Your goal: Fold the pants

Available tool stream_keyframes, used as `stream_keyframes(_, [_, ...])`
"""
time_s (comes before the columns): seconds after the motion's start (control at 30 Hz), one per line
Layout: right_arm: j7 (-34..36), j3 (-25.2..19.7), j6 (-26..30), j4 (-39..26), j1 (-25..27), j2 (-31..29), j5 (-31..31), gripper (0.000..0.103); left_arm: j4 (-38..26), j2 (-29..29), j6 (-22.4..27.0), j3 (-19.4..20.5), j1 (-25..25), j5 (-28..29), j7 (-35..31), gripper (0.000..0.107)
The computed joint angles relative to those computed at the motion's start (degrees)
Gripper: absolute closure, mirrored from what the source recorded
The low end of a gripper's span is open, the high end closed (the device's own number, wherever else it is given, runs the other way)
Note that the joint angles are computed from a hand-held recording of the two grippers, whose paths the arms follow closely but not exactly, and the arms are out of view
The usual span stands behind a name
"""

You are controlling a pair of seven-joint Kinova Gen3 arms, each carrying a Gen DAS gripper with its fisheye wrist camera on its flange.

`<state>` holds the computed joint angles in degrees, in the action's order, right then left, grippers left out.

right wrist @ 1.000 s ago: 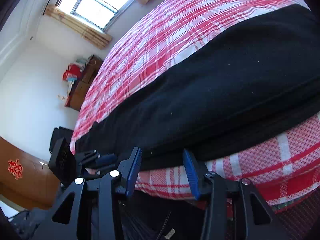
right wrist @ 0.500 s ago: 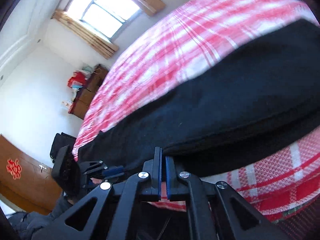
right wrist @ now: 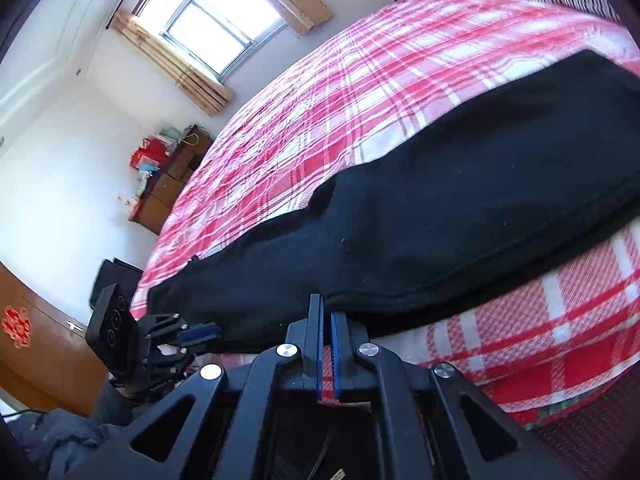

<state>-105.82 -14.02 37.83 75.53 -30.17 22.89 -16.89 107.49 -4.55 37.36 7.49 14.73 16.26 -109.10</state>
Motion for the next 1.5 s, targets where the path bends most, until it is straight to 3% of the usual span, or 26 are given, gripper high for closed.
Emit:
stream_keyframes(0.07, [-1.29,1.06,2.16,-1.04,-0.65,0.89,0.64,0.099,1.16,-0.3,-0.14,0.55,-0.53,-2.25,1.71,0.096])
stream_keyframes(0.2, [1.31,0.41,8.31,-4.83,-0.22,2.09,1.58,0.099,3.46,-1.84,-0.87,-0.67,-0.52,-1.25,1.16,0.094])
stream_keyframes(0.3, [3.59,0.56,13.59,-7.93,-1.27,1.94,3.12,0.099,4.46,-2.17,-0.74,-2.29,-0.42,2.59,-2.27,0.094])
stream_keyframes(0.37, [6.67,-0.3,16.87,-9.24,-1.09,1.67,2.98,0.099,4.15,-1.63,1.26,-3.76,-0.27,6.62,-6.52,0.083])
stream_keyframes(0.57, [11.22,-0.01,19.98,-15.78,-6.04,4.35,4.9,0.099,3.33,-1.99,2.82,-2.62,-1.28,7.62,-7.26,0.076])
stream_keyframes(0.77, [12.76,-0.47,16.26,-21.28,-8.56,10.62,4.66,0.099,3.78,-4.2,-1.06,-4.55,-1.48,12.21,-9.96,0.076])
stream_keyframes(0.93, [8.08,4.13,24.58,-30.19,-13.42,17.06,6.93,0.099,1.38,-0.23,0.68,-4.42,-2.45,14.87,-11.75,0.076])
stream_keyframes(1.03, [8.77,1.88,23.18,-26.83,-11.29,15.94,6.63,0.098,1.09,1.54,1.64,-2.74,-2.47,12.59,-10.28,0.076])
stream_keyframes(1.1, [8.19,-1.15,18.52,-21.79,-8.64,12.79,8.59,0.098,1.64,0.85,0.34,-1.86,-2.35,11.11,-9.57,0.073])
stream_keyframes(1.17, [6.73,-1.41,13.86,-17.62,-7.54,9.31,10.47,0.098,1.25,0.65,0.81,-2.34,-2.54,12.39,-10.15,0.073])
stream_keyframes(1.3, [-2.29,7.88,6.4,-9.86,-9.5,1.94,12.85,0.098,0.83,0.4,-0.88,-1.97,-3.04,10.31,-7.12,0.073])
stream_keyframes(1.4, [-9.28,14.87,8.53,-8.41,-12.24,0.91,18.46,0.098,-0.02,1.18,-1.25,-2.29,-2.37,7.83,-3.46,0.07])
stream_keyframes(1.5, [-12.45,13.56,6.53,-5.08,-9.63,-0.4,17.65,0.098,-1.91,2.95,-0.15,-0.22,-2.86,2.44,2.85,0.069])
